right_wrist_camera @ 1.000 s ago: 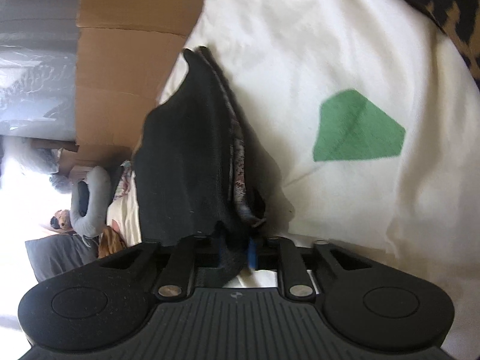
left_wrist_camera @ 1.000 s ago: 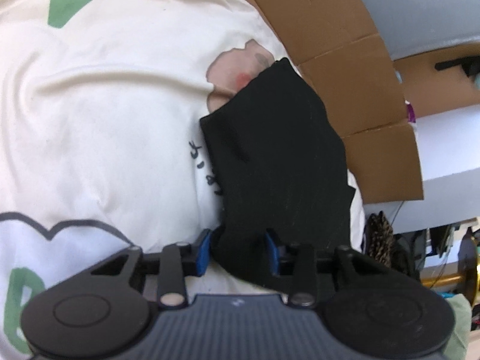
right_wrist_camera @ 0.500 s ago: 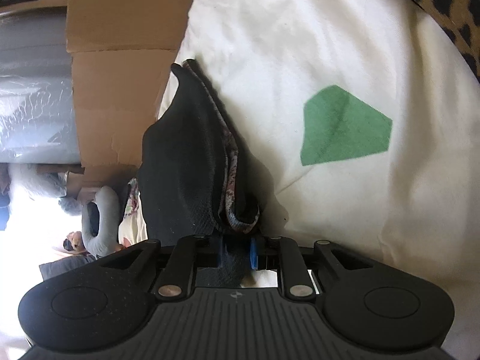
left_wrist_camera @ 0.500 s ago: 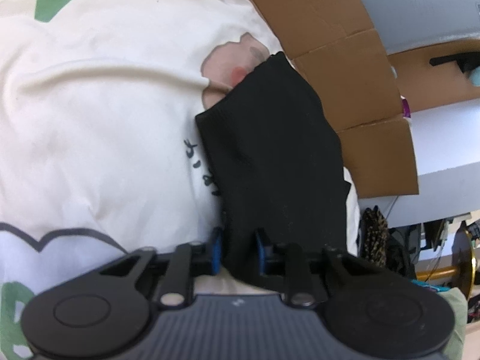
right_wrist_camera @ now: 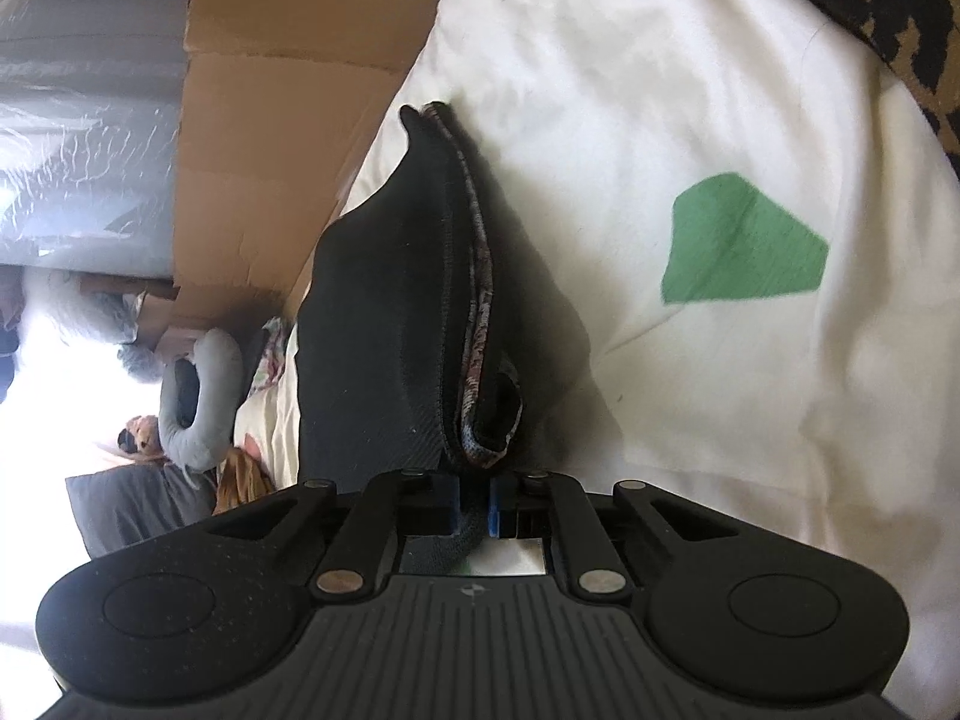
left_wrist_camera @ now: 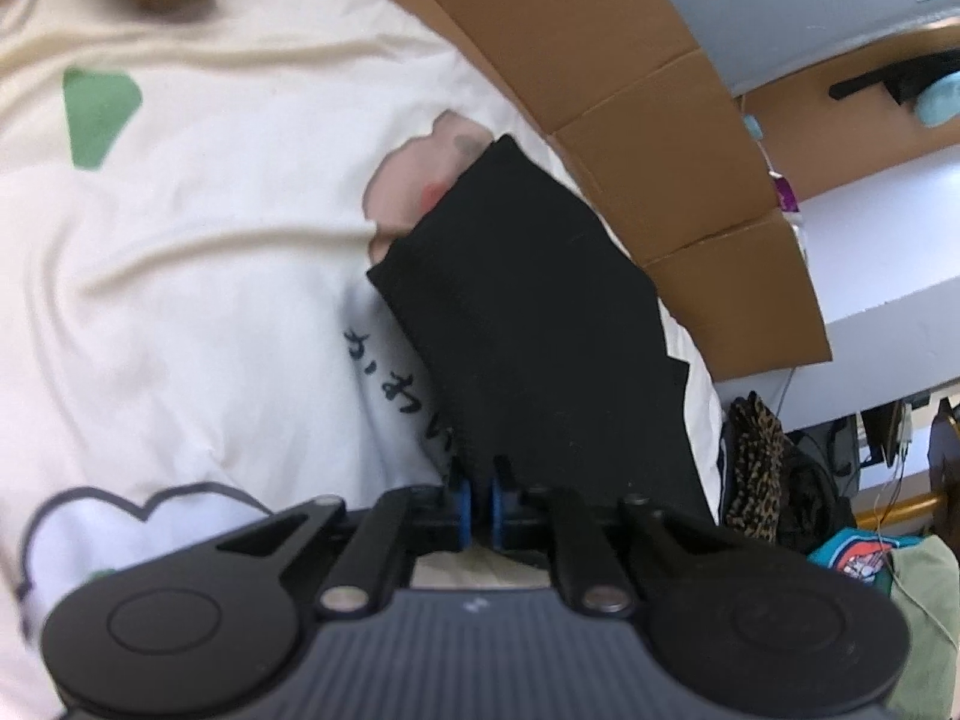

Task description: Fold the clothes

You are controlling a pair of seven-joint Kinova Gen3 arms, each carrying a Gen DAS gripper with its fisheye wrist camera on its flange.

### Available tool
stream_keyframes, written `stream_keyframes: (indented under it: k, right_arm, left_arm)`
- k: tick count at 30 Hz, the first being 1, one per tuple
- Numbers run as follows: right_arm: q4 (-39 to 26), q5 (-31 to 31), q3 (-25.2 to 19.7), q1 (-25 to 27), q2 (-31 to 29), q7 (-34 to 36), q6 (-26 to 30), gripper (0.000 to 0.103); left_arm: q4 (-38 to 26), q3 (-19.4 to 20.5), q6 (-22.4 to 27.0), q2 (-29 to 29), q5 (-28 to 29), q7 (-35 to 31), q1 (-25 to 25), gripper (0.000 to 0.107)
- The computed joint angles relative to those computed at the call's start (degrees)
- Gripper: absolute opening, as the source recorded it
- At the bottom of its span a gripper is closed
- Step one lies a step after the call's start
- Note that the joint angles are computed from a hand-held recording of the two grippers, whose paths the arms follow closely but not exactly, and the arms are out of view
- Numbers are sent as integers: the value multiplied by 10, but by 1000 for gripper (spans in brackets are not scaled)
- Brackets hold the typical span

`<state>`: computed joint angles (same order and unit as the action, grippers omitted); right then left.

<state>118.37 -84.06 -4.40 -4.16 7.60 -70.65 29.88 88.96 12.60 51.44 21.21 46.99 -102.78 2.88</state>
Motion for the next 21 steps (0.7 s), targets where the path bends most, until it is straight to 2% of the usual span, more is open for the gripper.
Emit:
stream_keyframes:
  k: [10,21]
  right_arm:
    - [-13,71,-5,-10,-15,-54,39,7]
    - [-22,86,-20,-31,-8,-65,77,7]
  left_arm:
    - [-5,-19,49,-26,-49,40,2,6]
    - [8,-41,83,-58,-85,70,-5,6]
